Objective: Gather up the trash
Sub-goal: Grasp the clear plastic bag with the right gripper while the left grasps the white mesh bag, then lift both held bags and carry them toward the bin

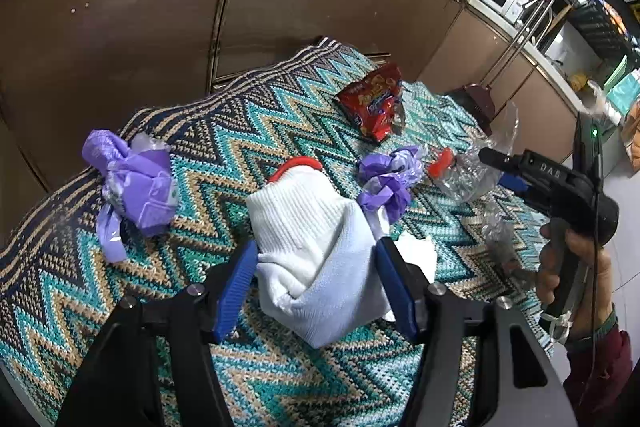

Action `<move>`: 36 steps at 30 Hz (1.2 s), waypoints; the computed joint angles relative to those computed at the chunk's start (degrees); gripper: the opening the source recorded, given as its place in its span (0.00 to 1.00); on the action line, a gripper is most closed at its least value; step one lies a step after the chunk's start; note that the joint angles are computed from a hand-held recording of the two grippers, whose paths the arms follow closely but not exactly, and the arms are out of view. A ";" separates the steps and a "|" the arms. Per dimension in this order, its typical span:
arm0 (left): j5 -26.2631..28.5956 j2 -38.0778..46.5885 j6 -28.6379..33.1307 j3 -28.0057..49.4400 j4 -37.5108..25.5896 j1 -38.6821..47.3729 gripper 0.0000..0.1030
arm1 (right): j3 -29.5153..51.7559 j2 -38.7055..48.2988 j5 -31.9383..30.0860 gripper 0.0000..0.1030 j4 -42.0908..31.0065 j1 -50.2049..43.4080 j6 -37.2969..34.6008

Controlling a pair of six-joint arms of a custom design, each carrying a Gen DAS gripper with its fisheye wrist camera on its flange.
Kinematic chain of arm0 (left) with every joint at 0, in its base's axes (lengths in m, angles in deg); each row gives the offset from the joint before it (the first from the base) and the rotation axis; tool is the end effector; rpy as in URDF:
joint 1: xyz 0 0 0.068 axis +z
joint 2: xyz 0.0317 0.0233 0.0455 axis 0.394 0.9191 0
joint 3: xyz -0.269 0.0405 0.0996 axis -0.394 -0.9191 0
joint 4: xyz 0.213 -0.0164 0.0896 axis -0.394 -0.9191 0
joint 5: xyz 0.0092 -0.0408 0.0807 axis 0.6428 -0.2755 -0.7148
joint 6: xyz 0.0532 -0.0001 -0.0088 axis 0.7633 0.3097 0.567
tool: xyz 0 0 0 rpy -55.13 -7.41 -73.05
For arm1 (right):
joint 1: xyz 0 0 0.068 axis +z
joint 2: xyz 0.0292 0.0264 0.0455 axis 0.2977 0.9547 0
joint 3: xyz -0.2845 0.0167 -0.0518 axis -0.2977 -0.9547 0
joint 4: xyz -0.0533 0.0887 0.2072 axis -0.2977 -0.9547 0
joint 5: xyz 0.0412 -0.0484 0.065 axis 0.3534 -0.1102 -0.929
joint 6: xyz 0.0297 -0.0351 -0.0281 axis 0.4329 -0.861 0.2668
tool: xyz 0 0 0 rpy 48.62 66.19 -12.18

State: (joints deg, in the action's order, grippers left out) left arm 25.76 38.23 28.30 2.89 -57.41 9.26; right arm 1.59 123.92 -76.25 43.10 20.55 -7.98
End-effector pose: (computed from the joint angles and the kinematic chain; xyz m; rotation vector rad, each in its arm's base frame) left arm 0.1608 -0.0333 0.2293 -0.6403 2.3245 -0.2333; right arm 0.4020 0.0418 0.2387 -0.3895 2.4590 0.7082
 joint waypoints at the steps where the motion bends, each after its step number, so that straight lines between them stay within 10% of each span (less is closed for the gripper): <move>1: 0.22 0.67 -0.17 0.09 0.33 0.12 0.59 | 0.40 0.43 0.02 0.49 -0.09 0.05 0.31; 6: 1.67 0.27 0.04 -0.69 1.05 1.46 0.59 | 1.53 1.63 -0.37 0.47 -0.39 -0.06 0.60; 18: 0.08 0.22 -1.10 -1.30 1.34 0.35 0.59 | 2.16 1.59 -3.10 0.05 -1.80 -1.68 -0.92; 30: -1.08 -0.31 -2.78 -1.95 1.20 -0.67 0.60 | -8.53 -9.53 -11.52 0.05 -13.02 -11.32 -17.01; 36: -3.05 -0.32 -4.32 -1.50 -0.03 -2.82 0.60 | -14.26 -11.28 -5.24 0.28 -12.75 -13.48 -23.65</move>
